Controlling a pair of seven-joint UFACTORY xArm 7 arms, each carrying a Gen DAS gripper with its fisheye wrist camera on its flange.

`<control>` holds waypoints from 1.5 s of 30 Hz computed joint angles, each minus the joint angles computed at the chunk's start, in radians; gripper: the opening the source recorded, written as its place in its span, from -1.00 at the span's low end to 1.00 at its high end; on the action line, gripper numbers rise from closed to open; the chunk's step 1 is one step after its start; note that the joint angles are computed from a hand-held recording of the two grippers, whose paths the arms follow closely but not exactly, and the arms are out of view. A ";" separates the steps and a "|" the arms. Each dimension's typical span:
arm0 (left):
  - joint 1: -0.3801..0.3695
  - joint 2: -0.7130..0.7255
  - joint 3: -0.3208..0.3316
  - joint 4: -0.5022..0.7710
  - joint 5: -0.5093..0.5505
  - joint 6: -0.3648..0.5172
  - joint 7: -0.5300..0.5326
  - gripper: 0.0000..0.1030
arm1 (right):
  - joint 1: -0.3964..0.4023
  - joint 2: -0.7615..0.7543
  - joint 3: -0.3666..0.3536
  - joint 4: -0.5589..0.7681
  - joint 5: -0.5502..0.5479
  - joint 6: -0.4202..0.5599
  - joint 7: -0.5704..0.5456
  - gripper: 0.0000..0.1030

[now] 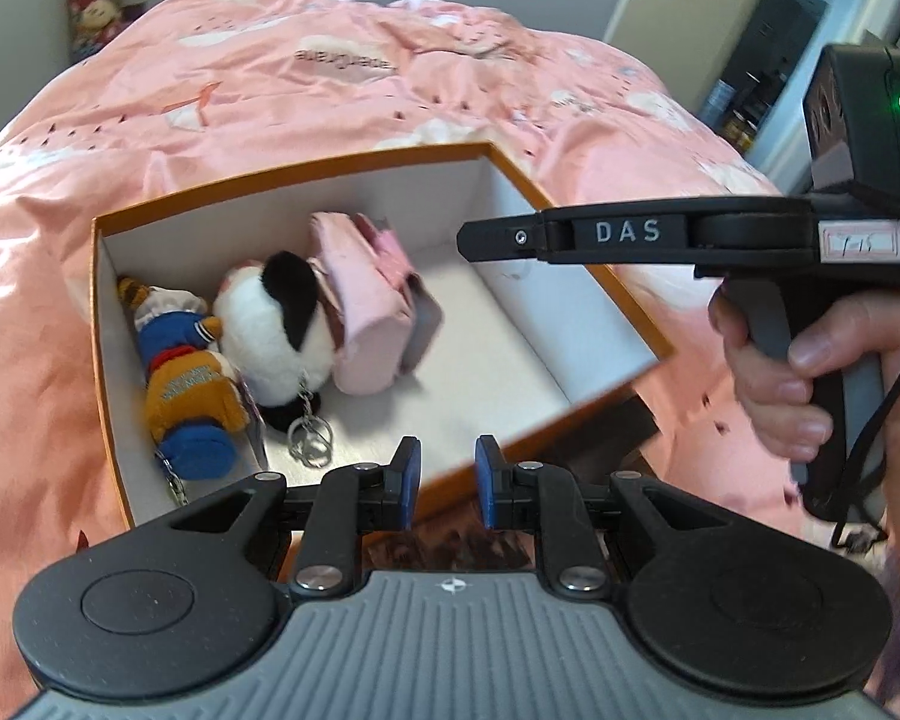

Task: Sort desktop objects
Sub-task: 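Open both tools and withdraw them toward the items beside the box, then grasp the PHOTO CARD box with the left tool while the right grasps the dark gray case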

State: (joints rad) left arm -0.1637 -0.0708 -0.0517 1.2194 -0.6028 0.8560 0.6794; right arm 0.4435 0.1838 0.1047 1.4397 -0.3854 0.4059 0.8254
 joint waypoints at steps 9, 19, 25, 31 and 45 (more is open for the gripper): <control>-0.036 -0.106 0.004 -0.153 0.048 -0.100 0.113 -0.58 | -0.026 -0.234 0.064 -0.258 -0.227 -0.004 0.259 -0.49; -0.081 -0.100 -0.022 -0.237 0.235 -0.140 0.240 -0.43 | -0.091 -0.378 0.193 -0.417 -0.213 0.144 0.332 -0.44; -0.097 -0.068 -0.056 -0.254 0.392 -0.180 0.297 -0.22 | -0.097 -0.381 0.237 -0.446 -0.269 0.211 0.413 -0.23; -0.117 -0.035 -0.091 -0.258 0.588 -0.198 0.312 0.09 | -0.086 -0.379 0.247 -0.468 -0.326 0.239 0.507 -0.14; -0.149 0.006 -0.119 -0.311 0.916 -0.304 0.188 0.40 | -0.072 -0.370 0.225 -0.495 -0.290 0.202 0.511 -0.07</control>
State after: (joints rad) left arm -0.3126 -0.0649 -0.1704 0.9080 0.3131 0.5519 0.8678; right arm 0.3713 -0.1866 0.3293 0.9451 -0.6750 0.6079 1.3361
